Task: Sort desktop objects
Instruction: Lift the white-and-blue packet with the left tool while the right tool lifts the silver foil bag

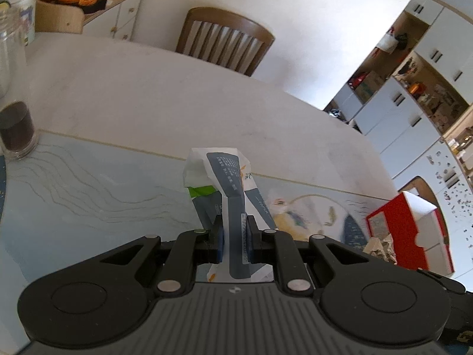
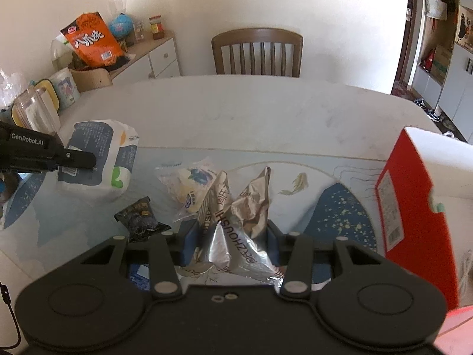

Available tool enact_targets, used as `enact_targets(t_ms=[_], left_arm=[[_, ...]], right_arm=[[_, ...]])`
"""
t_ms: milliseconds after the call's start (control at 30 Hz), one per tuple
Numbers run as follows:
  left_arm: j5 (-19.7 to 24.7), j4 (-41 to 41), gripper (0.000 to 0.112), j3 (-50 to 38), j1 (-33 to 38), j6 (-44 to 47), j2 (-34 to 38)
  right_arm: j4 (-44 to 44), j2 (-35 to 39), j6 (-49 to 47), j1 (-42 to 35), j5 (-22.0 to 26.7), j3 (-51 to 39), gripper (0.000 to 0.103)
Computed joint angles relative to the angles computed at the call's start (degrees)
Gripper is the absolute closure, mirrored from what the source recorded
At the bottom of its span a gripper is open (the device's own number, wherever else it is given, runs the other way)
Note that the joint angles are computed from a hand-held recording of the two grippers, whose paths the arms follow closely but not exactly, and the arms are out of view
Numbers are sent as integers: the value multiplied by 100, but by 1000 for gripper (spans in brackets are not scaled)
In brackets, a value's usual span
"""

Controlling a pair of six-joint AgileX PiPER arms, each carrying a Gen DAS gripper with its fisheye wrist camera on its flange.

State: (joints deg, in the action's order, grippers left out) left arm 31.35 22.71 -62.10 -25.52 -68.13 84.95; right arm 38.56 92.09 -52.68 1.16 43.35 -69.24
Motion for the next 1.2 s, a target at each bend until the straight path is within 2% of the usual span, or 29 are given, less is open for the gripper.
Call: enact_targets(t_ms=[600, 1200], left_arm=[[356, 270, 99, -1194, -955, -138, 492], [808, 127, 99, -2909, -1611, 214, 1540]], right_arm=[[486, -498, -592, -996, 425, -2, 57], [894, -206, -1148, -2015, 899, -574, 57]])
